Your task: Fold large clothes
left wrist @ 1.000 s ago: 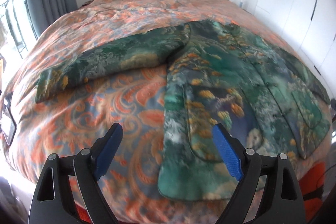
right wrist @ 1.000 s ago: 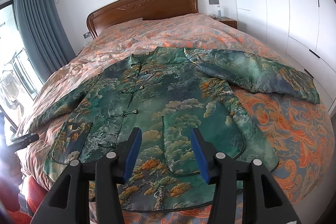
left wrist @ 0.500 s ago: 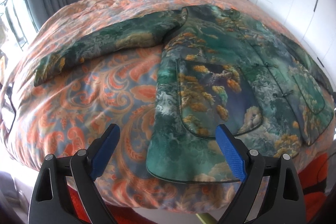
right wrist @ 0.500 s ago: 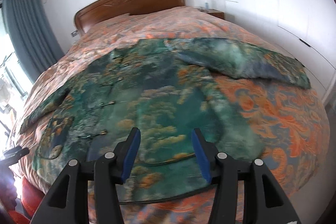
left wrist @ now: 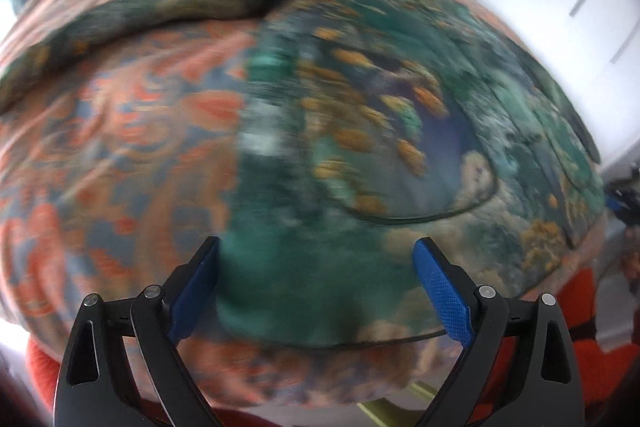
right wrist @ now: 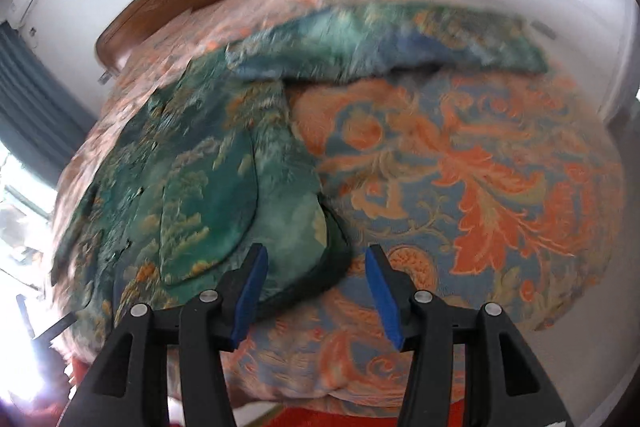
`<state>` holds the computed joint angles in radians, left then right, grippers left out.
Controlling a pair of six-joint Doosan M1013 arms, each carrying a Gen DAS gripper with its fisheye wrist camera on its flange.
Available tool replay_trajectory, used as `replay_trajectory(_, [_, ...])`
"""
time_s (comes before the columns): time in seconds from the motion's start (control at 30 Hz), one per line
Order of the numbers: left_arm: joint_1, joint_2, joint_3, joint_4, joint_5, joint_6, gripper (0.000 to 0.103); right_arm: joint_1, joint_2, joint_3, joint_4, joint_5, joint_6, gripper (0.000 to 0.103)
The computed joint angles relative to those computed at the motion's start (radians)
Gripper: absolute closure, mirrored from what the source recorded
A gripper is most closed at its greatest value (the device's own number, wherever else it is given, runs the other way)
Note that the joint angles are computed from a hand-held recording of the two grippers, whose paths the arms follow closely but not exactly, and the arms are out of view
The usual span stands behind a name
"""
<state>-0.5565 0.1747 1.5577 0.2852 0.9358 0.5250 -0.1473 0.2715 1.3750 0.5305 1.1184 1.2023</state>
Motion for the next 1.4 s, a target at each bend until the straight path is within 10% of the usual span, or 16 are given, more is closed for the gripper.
replay_trajectory(0.1, [0.001,0.017,-0.02,-0.019,0.02,0.015,0.024,-0.004,0.045,-0.041,0.035,0.081,-0.034,0.051])
replay_trajectory(0.2, [0.006,0.017,-0.025,-0.043,0.038,0.022,0.067,0.004,0.081,-0.075,0.056,0.137,-0.058,0.049])
replay_trajectory(0.27, [0.01,0.009,-0.021,-0.061,0.037,0.031,0.085,0.006,0.091,-0.09,0.067,0.158,-0.089,0.066])
replay_trajectory(0.3, [0.01,0.005,-0.021,-0.063,0.032,0.03,0.086,0.009,0.093,-0.098,0.066,0.172,-0.103,0.086])
replay_trajectory(0.7, [-0.015,-0.035,-0.035,-0.054,0.084,0.122,0.091,0.012,0.045,-0.134,0.042,0.219,-0.144,0.092])
replay_trajectory(0.87, [-0.02,-0.004,-0.032,-0.018,0.113,0.093,0.087,0.003,0.038,-0.095,-0.002,0.216,-0.12,0.092])
replay_trajectory(1.4, [-0.093,0.005,-0.146,0.426,0.204,-0.071,0.003,-0.022,-0.026,-0.03,-0.012,-0.092,-0.061,0.058])
